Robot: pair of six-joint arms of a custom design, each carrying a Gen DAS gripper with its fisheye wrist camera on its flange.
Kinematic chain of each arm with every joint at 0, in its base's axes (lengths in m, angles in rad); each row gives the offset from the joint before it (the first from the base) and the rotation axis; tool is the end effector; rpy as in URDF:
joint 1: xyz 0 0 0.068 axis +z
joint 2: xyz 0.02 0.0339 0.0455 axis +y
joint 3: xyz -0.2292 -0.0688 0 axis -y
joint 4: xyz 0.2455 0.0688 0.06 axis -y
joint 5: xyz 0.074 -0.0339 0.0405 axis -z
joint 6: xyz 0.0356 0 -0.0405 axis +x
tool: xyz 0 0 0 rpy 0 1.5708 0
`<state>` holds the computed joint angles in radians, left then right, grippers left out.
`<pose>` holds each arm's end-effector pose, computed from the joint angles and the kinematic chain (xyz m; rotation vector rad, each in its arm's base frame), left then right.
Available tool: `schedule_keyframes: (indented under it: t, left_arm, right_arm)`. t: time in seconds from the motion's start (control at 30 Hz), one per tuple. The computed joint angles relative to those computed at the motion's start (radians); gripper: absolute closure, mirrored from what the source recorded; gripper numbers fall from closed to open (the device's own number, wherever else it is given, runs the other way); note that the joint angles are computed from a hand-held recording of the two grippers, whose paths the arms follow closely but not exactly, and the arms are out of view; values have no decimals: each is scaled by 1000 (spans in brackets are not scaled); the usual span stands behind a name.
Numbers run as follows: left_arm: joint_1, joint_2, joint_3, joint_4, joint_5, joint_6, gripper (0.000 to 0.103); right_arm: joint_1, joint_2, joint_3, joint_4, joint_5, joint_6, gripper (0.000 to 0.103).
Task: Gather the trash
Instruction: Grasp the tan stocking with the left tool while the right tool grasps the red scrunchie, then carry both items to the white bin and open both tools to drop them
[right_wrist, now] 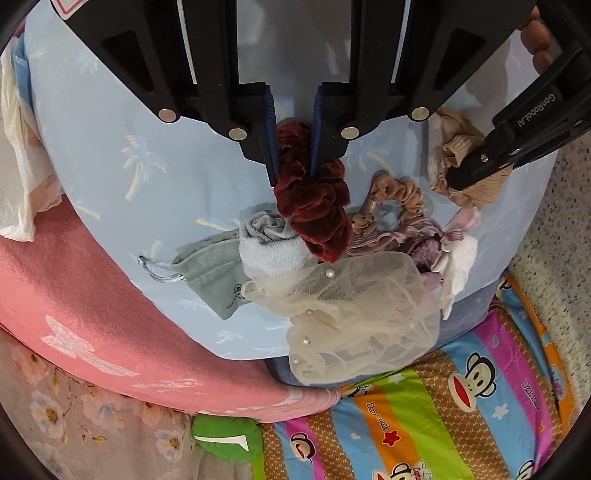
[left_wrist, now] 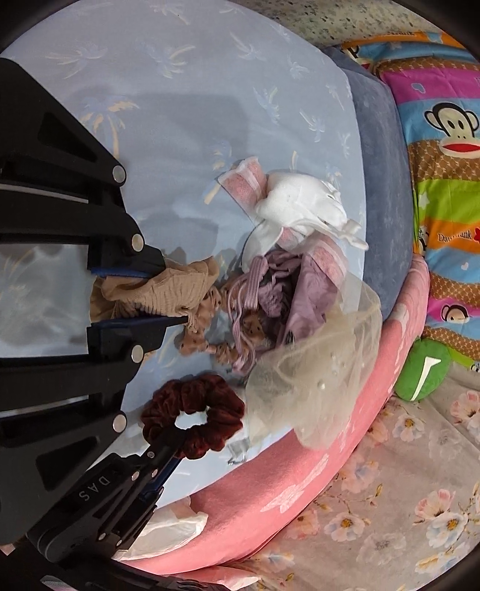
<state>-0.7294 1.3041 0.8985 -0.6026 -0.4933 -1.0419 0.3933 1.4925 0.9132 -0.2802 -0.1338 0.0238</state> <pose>0.2088 -0.1641 0.2037 -0.5484 2.3542 -0.1553 0.2861 0.1238 0.1750 -0.5100 2.3971 0.3490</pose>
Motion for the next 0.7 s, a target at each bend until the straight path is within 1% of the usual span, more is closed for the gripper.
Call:
schedule_keyframes:
  t: [0.2, 0.4, 0.57, 0.7]
  left_arm:
    - [-68, 40, 98, -65, -61, -10, 88]
    - [-146, 106, 217, -117, -120, -21, 88]
    - [-212, 196, 345, -156, -167, -25, 88]
    - [-254, 261, 440, -179, -191, -13, 88]
  right_arm:
    - [-54, -173, -67, -58, -40, -23, 90]
    - [-146, -328, -85, -135, -97, -59, 90]
    - [-261, -441, -85, -215, -173, -100, 90]
    - [-375, -487, -69, -271, -246, -139, 90]
